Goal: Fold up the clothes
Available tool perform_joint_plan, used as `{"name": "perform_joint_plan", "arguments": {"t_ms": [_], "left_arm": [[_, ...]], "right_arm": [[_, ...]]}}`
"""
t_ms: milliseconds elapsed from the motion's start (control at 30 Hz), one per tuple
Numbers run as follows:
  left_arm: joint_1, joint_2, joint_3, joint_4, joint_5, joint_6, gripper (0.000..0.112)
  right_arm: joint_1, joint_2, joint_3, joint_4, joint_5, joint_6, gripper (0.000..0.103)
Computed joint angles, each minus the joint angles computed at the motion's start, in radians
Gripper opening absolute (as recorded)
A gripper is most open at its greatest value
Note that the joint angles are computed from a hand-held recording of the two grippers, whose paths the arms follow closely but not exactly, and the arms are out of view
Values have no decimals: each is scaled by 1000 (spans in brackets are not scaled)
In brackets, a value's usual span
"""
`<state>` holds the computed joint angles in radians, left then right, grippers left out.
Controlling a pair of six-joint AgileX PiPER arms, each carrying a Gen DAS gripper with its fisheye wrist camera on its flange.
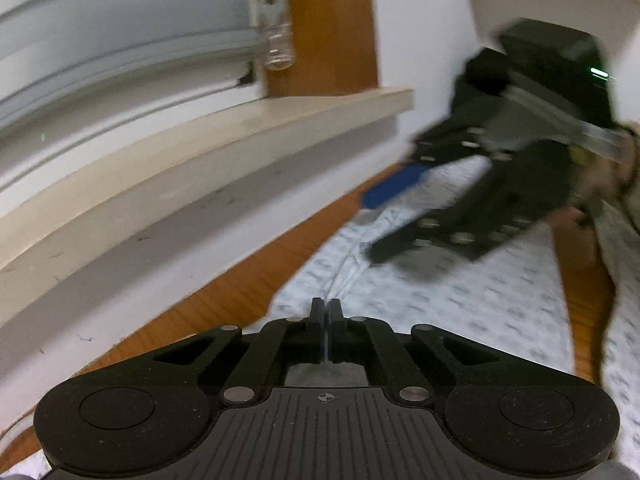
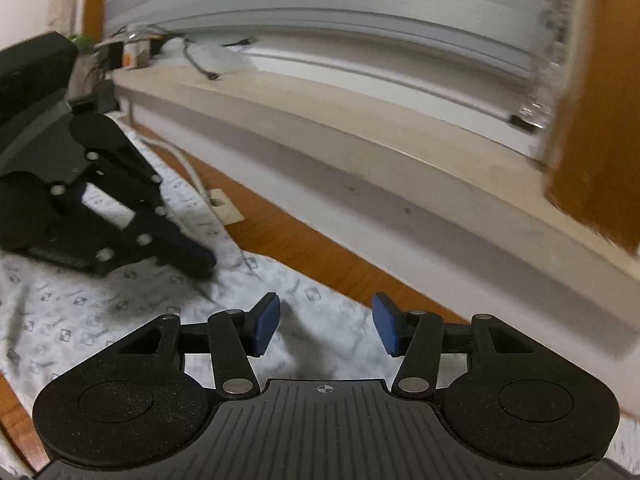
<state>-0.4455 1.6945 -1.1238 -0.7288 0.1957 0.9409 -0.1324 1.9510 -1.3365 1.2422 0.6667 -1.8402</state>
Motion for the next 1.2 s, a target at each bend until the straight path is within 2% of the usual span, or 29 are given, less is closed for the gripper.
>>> {"name": "perform_joint_plan", "arguments": {"t_ms": [100,200,300,367,467,567,633,667,733,800,900,1000,1100,1200], "left_arm": [[-10,-5,16,24,-2,-23,1],[-12,0,18,35,2,-33,1],[-13,-1,18,47,8,-46,1],[-2,-6,13,15,26,-17,1],[40,-13,2,-136,52,110,2],[82,13,-58,-146,81,102,5],[100,47,-112,-95,99,54,5],[109,69,-145,-68,130,33,8],[121,115,-208,-17,193,-2,21],[124,156,-260,27,250,-27,22],[113,180,-284,77,260,-57,27],[117,210,-315,77,301,-45,27],[127,219,-313,30,303,3,25],[137,228,-327,-8,321,40,2]], "right_arm": [[1,22,-30,-40,51,29,51],[6,26,-20,-63,61,39,50],[0,18,1,-58,76,33,43],[-3,11,17,-56,78,24,43],[-5,3,41,-56,72,3,43],[-14,-9,78,-6,68,-60,43],[-16,-18,102,25,60,-108,43],[-17,-23,114,41,55,-131,43],[-21,-28,124,50,52,-139,43],[-24,-33,130,53,48,-142,43],[-28,-41,146,68,42,-158,43],[-36,-56,171,82,37,-176,43],[-44,-82,203,86,31,-180,43],[-64,-145,265,85,35,-170,43]]}}
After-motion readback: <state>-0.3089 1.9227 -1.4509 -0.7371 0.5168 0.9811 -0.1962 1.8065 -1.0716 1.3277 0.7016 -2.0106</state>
